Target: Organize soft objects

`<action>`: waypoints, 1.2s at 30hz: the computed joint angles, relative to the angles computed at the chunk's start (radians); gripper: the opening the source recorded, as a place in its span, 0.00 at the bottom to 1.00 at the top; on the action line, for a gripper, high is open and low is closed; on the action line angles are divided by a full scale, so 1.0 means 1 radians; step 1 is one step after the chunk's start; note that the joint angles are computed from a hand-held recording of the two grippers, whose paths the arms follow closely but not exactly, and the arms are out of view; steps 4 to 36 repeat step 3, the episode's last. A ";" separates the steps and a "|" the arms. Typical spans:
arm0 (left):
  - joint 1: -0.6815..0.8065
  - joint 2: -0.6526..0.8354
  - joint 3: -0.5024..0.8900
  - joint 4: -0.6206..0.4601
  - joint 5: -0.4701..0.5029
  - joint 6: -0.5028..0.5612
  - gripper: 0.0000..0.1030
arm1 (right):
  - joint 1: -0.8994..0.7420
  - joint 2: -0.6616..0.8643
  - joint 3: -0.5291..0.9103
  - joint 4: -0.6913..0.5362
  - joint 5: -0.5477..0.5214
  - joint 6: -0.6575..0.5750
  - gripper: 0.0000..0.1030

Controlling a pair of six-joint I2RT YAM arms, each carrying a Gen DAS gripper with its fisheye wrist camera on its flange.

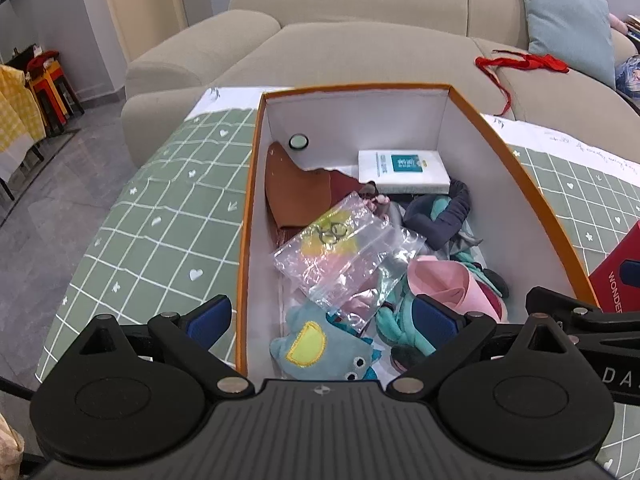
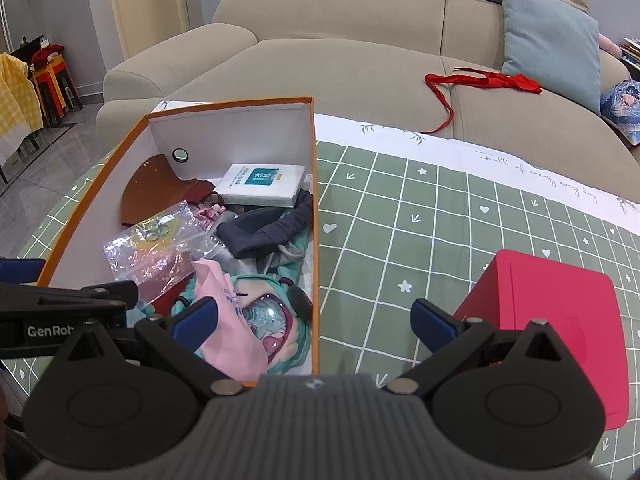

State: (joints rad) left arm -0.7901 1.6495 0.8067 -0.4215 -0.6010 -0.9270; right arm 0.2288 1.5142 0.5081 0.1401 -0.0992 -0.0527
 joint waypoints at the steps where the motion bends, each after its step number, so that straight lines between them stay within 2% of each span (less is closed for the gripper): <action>1: 0.000 -0.001 0.000 0.000 0.000 0.004 1.00 | 0.001 0.000 0.000 0.001 0.001 0.001 0.97; 36: 0.002 -0.003 -0.001 0.004 0.004 0.011 1.00 | 0.002 0.002 -0.002 0.005 0.005 0.001 0.97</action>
